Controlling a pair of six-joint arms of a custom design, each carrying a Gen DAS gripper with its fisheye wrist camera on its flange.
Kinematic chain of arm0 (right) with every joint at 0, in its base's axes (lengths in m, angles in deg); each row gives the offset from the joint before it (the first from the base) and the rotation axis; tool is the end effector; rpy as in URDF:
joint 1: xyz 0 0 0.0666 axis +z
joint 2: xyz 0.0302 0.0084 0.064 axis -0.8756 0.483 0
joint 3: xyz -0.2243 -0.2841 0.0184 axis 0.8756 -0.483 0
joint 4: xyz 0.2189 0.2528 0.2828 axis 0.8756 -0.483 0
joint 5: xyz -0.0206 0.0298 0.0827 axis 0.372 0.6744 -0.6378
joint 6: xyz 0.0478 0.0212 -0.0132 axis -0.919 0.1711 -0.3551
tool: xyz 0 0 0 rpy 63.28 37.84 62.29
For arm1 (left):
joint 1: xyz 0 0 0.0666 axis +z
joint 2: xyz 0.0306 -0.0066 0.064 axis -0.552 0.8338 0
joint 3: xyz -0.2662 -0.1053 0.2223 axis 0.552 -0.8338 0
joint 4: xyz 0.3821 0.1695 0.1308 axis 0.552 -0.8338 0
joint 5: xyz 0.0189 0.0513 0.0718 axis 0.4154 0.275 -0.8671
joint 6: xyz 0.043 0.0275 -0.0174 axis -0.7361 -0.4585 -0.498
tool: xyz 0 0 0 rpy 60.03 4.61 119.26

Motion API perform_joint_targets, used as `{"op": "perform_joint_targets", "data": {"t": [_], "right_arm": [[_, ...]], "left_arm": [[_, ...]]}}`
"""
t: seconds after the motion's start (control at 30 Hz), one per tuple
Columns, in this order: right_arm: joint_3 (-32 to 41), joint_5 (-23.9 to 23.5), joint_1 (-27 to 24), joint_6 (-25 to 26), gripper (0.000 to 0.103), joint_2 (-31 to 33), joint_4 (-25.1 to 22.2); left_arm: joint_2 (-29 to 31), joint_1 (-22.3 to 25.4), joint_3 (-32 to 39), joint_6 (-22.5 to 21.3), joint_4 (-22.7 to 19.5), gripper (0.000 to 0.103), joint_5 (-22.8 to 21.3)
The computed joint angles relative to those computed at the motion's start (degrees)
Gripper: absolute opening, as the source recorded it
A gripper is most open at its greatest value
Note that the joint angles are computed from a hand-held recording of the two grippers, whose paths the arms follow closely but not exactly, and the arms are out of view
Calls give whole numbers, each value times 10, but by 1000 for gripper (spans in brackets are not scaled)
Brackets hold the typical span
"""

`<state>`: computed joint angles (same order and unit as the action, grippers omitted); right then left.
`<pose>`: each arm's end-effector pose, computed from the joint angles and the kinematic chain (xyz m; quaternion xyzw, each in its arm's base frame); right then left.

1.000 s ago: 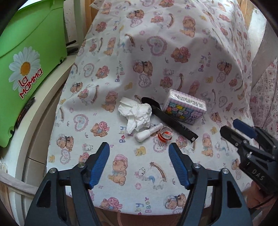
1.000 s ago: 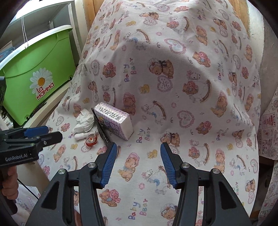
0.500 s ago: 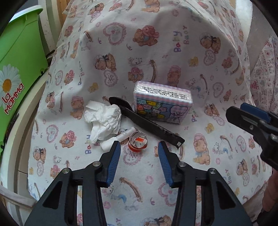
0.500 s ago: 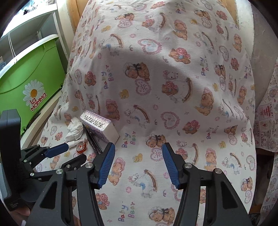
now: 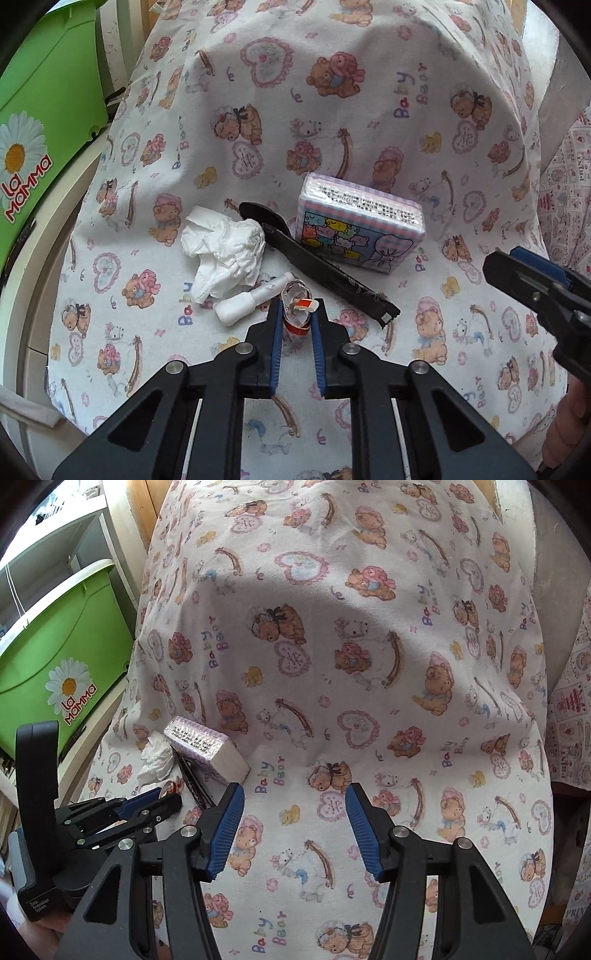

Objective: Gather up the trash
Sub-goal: 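Close the left tool on the red-and-clear tape roll, then close the right tool on the thin black stick beside the tissue box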

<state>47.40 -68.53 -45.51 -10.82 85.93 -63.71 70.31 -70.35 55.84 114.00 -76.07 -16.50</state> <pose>0.4945 0.1416 0.4194 -0.0399 0.9432 0.1279 0.3041 0.5026 -0.3656 0.3983 0.0231 0.9593 -0.0323 0.2796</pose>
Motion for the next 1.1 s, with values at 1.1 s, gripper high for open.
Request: {"op": "perform_joint_targets", "data": {"t": [1.1], "right_arm": [[41, -47, 71, 54, 23, 85, 27]], "left_arm": [[-77, 19, -35, 14, -7, 14, -64]]}}
